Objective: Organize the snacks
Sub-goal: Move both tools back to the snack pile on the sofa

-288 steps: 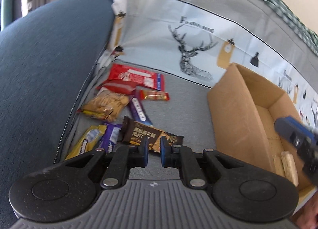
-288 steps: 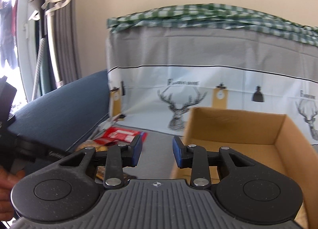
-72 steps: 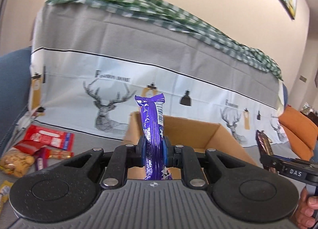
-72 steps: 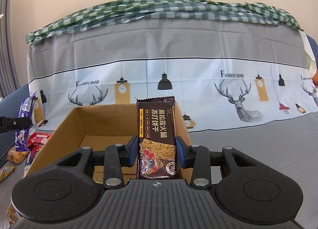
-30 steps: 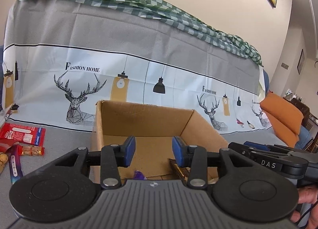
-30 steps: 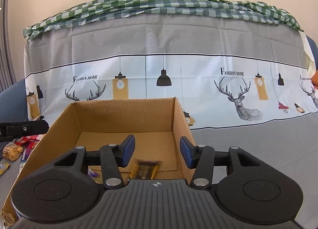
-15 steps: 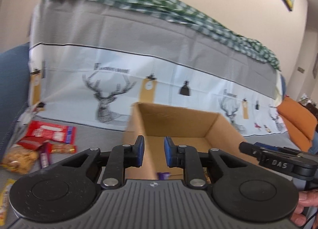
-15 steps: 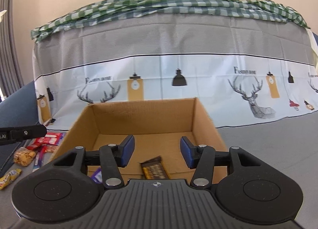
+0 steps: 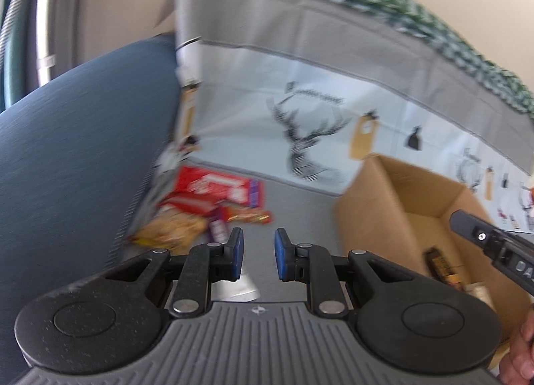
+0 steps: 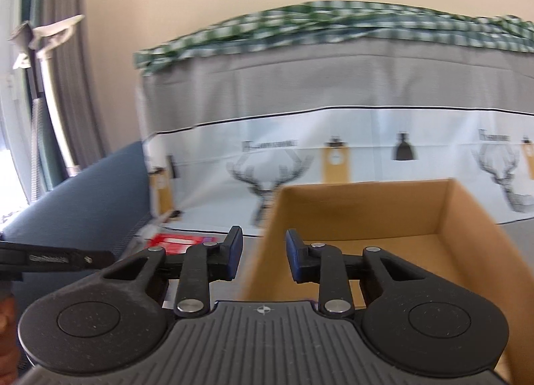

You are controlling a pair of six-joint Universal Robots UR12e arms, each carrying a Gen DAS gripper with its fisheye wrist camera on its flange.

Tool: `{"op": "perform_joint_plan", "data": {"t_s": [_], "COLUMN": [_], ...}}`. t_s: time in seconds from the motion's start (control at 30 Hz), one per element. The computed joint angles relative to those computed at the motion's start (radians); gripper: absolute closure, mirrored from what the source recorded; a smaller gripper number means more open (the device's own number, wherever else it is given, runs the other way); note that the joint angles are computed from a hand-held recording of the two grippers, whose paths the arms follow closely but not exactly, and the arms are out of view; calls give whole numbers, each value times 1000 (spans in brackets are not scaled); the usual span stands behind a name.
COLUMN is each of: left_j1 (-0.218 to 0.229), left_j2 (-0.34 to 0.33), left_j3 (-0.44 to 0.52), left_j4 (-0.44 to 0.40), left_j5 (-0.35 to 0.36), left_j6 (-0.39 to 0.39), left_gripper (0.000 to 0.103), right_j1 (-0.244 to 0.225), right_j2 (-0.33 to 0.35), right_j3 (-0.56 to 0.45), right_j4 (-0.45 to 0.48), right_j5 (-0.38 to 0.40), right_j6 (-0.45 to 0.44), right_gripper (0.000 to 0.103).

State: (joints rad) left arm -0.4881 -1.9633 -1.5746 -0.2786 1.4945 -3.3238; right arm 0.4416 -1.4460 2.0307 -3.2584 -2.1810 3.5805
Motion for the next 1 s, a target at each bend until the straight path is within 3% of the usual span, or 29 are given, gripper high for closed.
{"op": "perform_joint_plan", "data": {"t_s": [0.27, 0.5, 0.67, 0.83, 1.0], "left_j1": [26, 61, 39, 33, 25], "left_j2": [6, -4, -21, -32, -42], "left_j3": [11, 35, 72, 82, 91], "left_j4": [-182, -297, -398, -420, -442], "left_j5": [76, 17, 90, 120, 144], "left_j6": [21, -114, -46, -24, 6], "left_gripper": [81, 79, 74, 72, 72], "right_j1": [38, 40, 29, 18, 2], "right_j2": [92, 136, 163, 191, 226], "right_j3": [-88, -132, -159, -185, -222], "right_j4": [-20, 33, 105, 155, 197], "right_j5": [95, 161, 201, 226, 249], "right_j6": [-39, -13, 9, 42, 70], "right_gripper": [73, 72, 72, 70, 59]}}
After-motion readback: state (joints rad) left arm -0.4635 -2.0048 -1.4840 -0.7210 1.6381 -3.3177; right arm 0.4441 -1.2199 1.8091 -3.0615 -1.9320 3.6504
